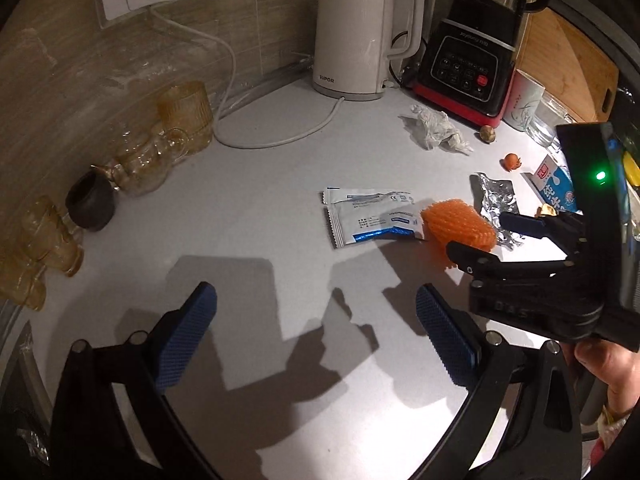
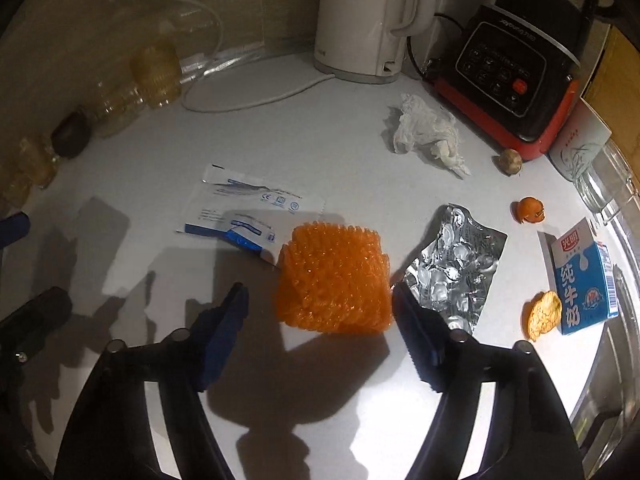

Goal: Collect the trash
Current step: 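Grasp the orange mesh net with the right gripper while the left grasps the medicine packet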

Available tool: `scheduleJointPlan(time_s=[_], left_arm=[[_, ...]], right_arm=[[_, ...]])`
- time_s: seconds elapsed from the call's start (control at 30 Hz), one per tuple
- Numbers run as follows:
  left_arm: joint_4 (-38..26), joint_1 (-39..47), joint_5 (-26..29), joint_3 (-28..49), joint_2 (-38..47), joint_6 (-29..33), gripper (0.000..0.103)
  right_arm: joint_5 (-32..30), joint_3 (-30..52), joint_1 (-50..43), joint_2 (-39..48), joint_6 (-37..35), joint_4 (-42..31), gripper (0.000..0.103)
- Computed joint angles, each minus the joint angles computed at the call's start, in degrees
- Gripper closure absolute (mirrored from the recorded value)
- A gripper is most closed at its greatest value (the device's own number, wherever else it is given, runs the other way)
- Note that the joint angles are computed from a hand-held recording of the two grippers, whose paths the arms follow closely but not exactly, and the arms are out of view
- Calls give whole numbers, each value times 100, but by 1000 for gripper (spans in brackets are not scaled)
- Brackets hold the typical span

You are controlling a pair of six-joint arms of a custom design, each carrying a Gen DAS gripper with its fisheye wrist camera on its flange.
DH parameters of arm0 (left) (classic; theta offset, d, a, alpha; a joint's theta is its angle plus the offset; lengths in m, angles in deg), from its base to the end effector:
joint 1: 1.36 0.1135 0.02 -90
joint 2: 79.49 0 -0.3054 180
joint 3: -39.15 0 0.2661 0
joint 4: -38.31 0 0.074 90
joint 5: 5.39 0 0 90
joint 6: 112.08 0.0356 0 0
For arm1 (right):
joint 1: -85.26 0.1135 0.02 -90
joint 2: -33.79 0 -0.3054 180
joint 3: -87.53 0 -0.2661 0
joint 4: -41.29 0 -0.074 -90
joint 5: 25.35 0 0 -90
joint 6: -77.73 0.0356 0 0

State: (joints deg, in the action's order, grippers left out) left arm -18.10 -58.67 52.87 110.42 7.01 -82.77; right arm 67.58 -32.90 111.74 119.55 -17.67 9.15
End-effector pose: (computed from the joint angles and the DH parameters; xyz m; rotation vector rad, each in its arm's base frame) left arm 0.1729 -0.2348 0.2495 -0.1891 2.5031 0.0198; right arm 0.2637 0.1293 0.2074 -0.6928 2.4939 0.0692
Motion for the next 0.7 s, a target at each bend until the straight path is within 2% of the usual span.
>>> scheduleJointPlan(time_s=[0.1, 0.13, 0.2, 0.27, 0.5, 0.7], left_arm=[[500, 271, 177, -176, 9, 515, 8], [682, 359, 261, -223, 28, 753, 8], [1035, 500, 345, -296, 103, 1327, 8], [1487, 662, 486, -375, 177, 2140, 8], [2648, 1391, 1532, -302, 552, 4995, 8], [2713, 1921, 2397, 253, 1293, 6500, 10]], right_arm=[[-27, 127, -41, 257, -10, -65, 63], [-47, 142, -57, 274, -9, -72, 65], [-139, 183, -108, 263, 6, -126, 76], [-327, 248, -197, 213, 47, -260, 83], [-1269, 363, -766, -298, 307, -907, 84], [-1691, 300, -1396, -1000, 245, -1539, 83]])
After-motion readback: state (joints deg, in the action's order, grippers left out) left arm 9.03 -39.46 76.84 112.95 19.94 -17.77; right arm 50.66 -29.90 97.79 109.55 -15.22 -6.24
